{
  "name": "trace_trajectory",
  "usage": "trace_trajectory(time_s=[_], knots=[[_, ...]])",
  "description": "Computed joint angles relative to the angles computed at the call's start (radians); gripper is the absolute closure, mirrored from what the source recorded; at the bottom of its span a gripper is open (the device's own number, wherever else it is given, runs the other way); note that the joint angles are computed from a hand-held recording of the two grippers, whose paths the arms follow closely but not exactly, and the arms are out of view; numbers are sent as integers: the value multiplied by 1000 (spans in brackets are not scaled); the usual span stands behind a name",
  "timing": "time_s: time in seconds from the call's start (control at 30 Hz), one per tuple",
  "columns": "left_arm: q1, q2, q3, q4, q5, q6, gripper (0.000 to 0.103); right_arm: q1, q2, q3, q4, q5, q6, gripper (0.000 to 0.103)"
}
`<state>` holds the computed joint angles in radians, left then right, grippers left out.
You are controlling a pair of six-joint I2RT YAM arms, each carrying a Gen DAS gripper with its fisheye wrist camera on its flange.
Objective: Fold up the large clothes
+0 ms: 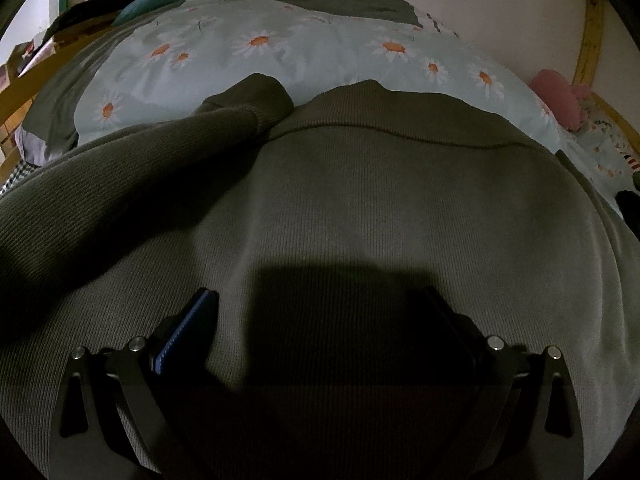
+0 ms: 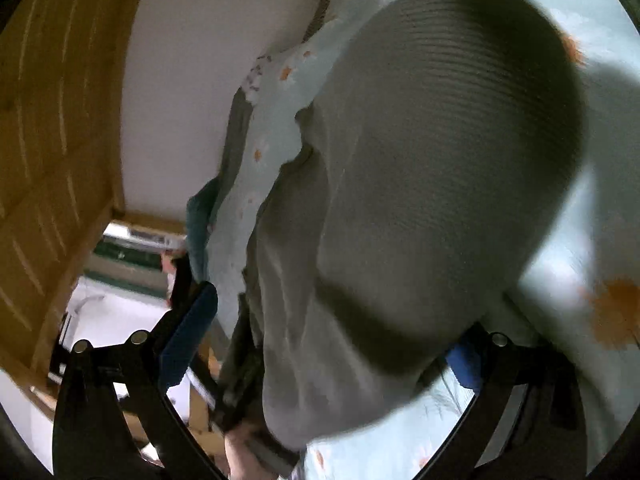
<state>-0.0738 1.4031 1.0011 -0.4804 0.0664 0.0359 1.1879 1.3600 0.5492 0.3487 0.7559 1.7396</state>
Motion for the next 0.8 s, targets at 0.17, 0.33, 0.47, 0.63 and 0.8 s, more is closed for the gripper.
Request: trace_trajectory(time_s=[0.17, 0.33, 0.47, 0.63, 0.8], knots=[[1, -30, -22, -14, -24, -26, 4, -33, 15, -14, 40, -28, 58, 77], [-4, -126, -90, -44, 0, -25, 4, 159, -78, -117, 115, 178, 113, 82], [-97, -274, -160, -146, -21, -49, 4, 405, -133, -34, -210, 442, 281, 79], [-174, -432, -210, -193, -17, -167, 6, 340, -159, -175, -22, 402, 282, 17], [-328, -423, -266, -149, -205, -168, 4, 275, -159, -134, -116, 339, 259, 66]])
